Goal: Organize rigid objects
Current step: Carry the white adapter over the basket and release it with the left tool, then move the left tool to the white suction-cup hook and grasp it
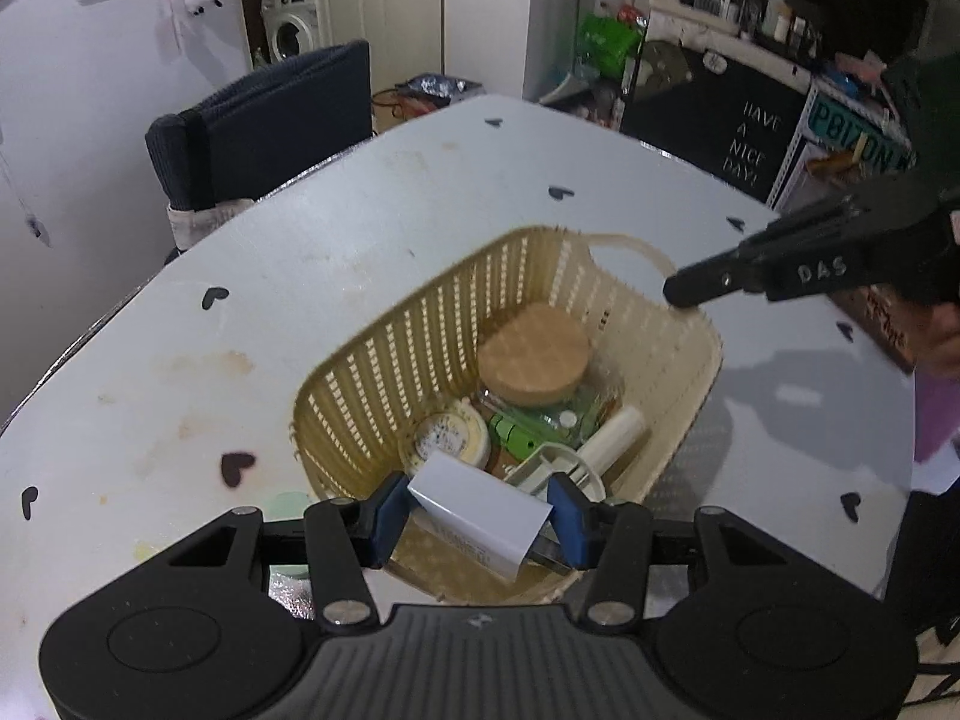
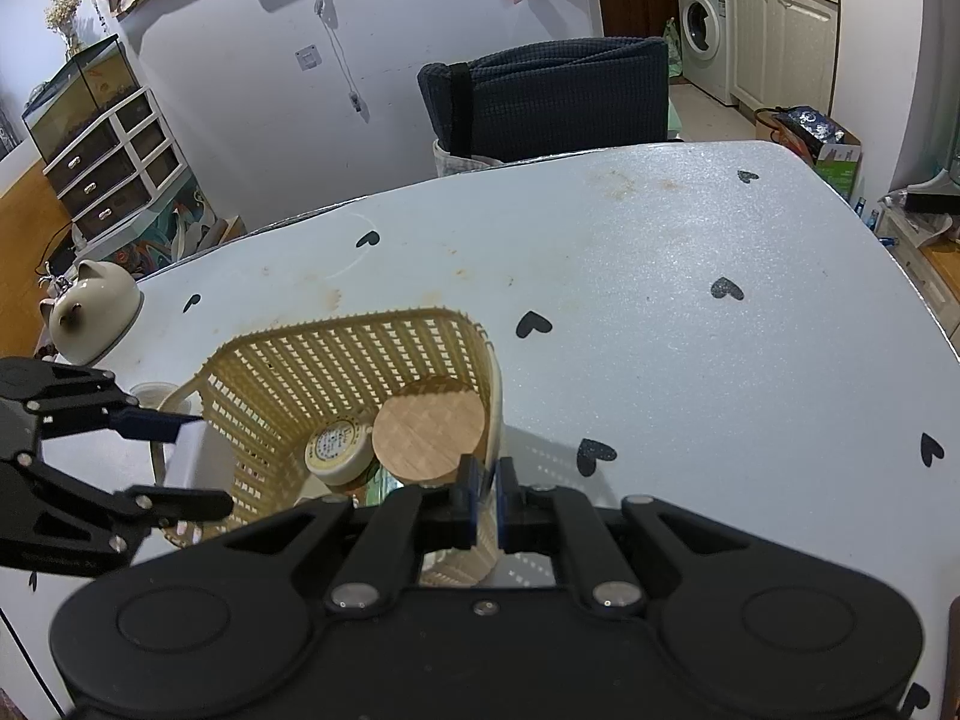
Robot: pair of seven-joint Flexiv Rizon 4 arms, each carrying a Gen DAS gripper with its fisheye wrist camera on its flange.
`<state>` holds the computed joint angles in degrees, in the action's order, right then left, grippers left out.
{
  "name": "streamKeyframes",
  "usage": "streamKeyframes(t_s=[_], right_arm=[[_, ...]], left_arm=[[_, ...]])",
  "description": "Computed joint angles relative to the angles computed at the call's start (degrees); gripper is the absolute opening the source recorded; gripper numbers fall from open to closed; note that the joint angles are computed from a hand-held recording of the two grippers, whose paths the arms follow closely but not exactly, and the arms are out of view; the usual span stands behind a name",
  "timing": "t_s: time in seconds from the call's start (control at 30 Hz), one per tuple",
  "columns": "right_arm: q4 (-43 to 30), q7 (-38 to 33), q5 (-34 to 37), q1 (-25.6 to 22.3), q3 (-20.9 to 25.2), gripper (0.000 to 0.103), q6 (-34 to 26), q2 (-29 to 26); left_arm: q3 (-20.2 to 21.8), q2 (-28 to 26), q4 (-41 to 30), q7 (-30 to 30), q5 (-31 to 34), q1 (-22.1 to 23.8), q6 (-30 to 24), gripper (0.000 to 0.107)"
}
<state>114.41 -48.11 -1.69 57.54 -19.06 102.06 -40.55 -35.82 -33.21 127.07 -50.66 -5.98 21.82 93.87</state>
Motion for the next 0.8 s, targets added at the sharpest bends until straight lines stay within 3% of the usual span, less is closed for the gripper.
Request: streamKeyframes(t_s=[0.5,0.8], right_arm=[[0.0,-0.08,0.06,0.02,-0.04,0.006,-0.03,0.01],[0.0,-0.08,0.06,-0.02,-0.01,0.006,-0.02,0.02]], left_arm=[[-1.26,-0.16,-0.01,0.81,-1.56,0.57,-1.37,0.062],[-0.92,0.59,0.38,-0.22,-1.62,-0.02,-0.7,0.073]])
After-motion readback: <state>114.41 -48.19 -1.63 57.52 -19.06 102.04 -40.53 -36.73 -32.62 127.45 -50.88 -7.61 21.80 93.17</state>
